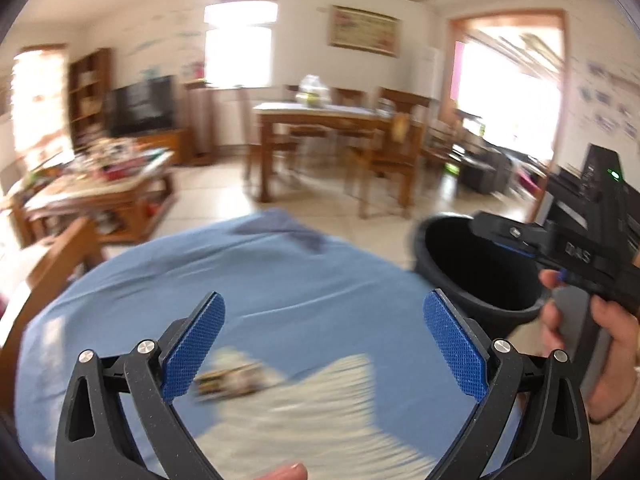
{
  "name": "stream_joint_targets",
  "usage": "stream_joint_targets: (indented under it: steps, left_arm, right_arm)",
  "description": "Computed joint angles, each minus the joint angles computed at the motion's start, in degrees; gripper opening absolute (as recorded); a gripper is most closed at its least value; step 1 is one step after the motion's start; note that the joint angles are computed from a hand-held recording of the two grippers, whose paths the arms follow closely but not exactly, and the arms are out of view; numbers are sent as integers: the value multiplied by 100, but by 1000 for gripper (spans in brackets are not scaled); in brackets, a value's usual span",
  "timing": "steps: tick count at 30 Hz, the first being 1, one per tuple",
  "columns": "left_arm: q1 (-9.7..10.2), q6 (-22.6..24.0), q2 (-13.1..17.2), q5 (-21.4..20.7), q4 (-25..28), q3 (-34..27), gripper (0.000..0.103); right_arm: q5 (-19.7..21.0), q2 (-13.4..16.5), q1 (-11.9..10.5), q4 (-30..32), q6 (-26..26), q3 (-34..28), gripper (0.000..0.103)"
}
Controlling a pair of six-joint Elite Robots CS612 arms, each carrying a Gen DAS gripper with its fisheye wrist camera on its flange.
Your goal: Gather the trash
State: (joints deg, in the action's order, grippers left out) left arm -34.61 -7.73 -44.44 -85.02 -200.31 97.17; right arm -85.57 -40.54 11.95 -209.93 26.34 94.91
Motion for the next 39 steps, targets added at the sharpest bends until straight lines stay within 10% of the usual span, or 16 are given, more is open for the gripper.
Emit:
stream_joint_targets:
  steps: [6, 19, 39]
  left_arm:
    - [256, -592, -222, 946, -376, 564, 98]
    - [541, -1002, -351, 1447, -487, 823, 98]
    - [588, -1266, -178, 1444, -306, 630, 98]
  right_arm:
    - [14, 212, 405, 294, -473, -538, 98]
    - [-1296, 652, 1102, -272, -2182, -1111, 98]
    - [-944, 587, 924, -165, -1410, -1032, 98]
